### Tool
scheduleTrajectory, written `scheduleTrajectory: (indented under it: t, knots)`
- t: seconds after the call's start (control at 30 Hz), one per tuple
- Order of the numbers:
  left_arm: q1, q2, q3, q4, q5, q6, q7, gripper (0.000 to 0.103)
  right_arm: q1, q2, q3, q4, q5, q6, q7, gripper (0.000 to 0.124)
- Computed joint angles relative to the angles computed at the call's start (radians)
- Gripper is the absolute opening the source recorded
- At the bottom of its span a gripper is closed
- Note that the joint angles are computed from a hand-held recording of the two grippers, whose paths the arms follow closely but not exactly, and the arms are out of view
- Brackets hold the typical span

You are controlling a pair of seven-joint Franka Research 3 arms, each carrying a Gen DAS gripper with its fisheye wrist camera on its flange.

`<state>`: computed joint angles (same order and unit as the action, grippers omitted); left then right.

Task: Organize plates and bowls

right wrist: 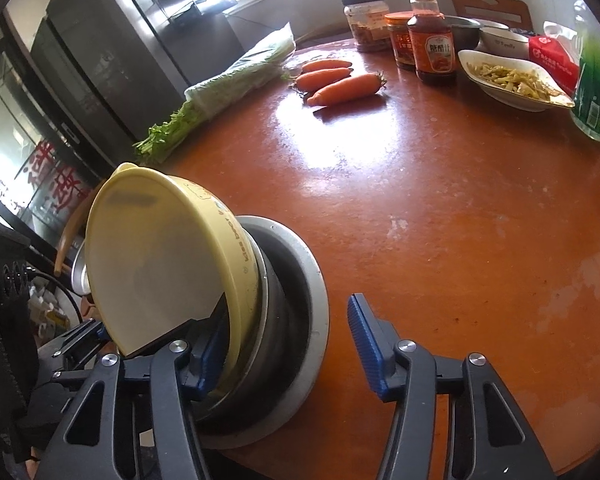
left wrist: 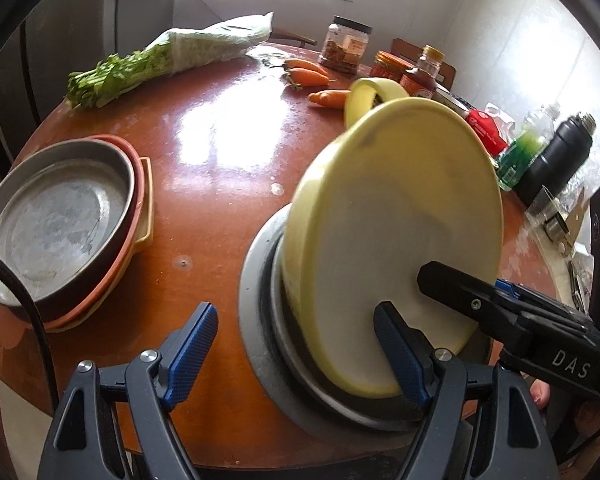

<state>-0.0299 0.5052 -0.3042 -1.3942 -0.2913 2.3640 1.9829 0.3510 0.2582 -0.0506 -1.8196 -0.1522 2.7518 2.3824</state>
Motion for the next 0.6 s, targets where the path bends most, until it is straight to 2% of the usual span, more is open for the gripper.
scheduleTrajectory:
  t: [0.17,0.4,0.6]
  knots:
    - [0.006,-0.006,-0.013,-0.012,-0.019,0.005,0.031,0.076,0.001,-0.005,0.002,-0.003,0.001,-0.004,-0.003,0.054]
    - [0.008,-0.019,-0.018,-0.028,-0.041,0.002,0.061,0.071,0.003,-0.02,0.005,-0.027,0.003,0.025,-0.001,0.044]
    - [0.004,-0.021,-0.012,-0.028,-0.047,-0.004,0.061,0.071,0.009,-0.021,0.0,-0.023,-0.024,0.016,0.021,0.044]
